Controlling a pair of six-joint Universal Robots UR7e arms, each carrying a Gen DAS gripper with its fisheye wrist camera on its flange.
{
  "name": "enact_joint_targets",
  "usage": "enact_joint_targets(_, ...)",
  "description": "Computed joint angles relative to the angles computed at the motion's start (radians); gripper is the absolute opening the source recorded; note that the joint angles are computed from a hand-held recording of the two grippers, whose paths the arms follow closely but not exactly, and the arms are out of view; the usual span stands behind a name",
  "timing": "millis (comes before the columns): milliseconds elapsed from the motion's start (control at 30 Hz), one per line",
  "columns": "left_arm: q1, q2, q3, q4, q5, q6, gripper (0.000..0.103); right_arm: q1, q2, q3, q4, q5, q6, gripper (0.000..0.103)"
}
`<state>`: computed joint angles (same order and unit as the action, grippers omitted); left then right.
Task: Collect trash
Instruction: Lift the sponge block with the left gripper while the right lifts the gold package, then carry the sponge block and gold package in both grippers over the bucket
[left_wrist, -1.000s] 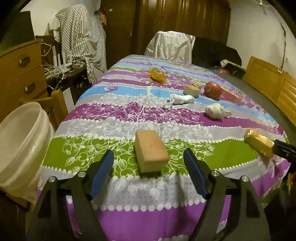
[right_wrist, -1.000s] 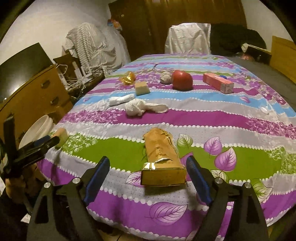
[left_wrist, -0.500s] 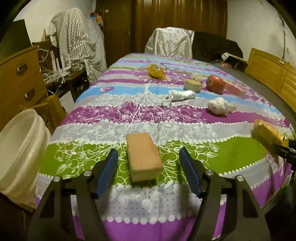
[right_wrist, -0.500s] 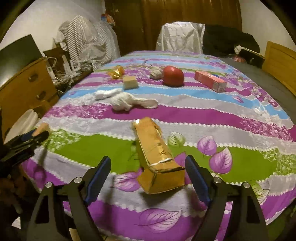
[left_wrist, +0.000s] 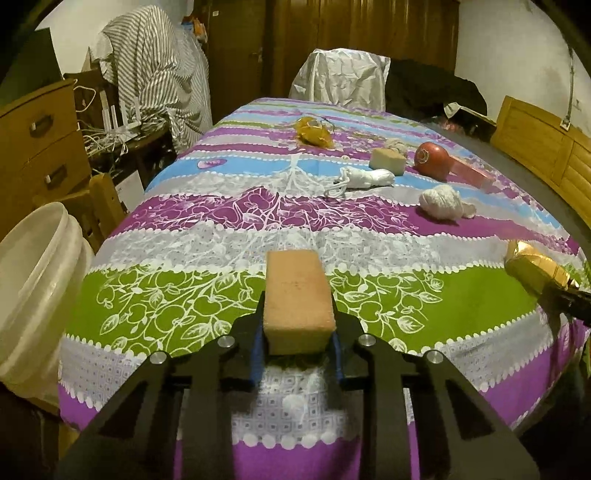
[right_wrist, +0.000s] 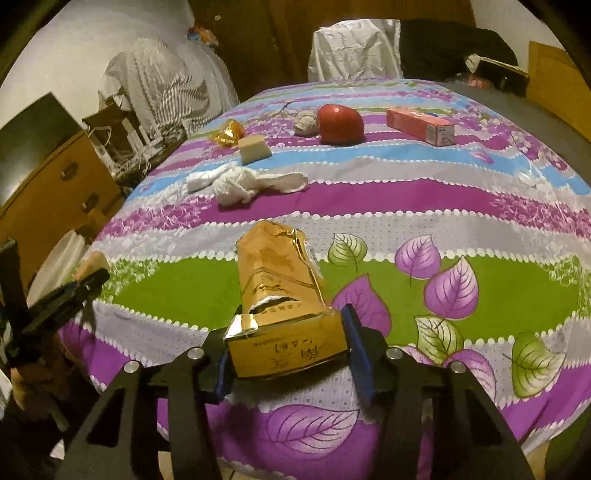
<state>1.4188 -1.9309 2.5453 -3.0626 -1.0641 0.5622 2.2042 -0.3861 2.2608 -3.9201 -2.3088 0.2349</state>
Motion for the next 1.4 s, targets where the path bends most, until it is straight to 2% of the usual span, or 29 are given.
enact_joint_targets(133, -0.032, -0.033, 0.018, -0.003, 0.018, -0.024, 0.025, 0.019, -0.002, -0.005, -0.025, 0.026, 0.012, 0.052)
enact_joint_targets(367, -0.133, -0.158, 0.041, 0.062, 0.072, -0.065, 0.025, 0.063, -0.006, -0.038, 0.019, 0.076, 0.011, 0.052)
enact_joint_targets(500, -0.160, -0.199, 0.046, 0.104, 0.089, -0.079, 0.025, 0.068, 0.000, -0.050, 0.047, 0.107, 0.025, 0.052)
enact_joint_targets(867, -0.151, -0.226, 0.031, 0.153, 0.105, -0.098, 0.025, 0.082, 0.013, -0.101, 0.123, 0.166, 0.027, 0.052)
enact_joint_targets(1033, -0.158, -0.226, 0.018, 0.141, 0.156, -0.100, 0.025, 0.070, 0.011, -0.133, 0.163, 0.224, 0.026, 0.052)
enact_joint_targets(1233, -0.127, -0.209, -0.023, 0.130, 0.196, -0.106, 0.025, 0.089, 0.027, -0.242, 0.264, 0.257, -0.012, 0.052)
enact_joint_targets(1400, -0.098, -0.187, -0.080, 0.054, 0.241, -0.043, 0.025, 0.117, 0.057, -0.410, 0.394, 0.293, -0.067, 0.052)
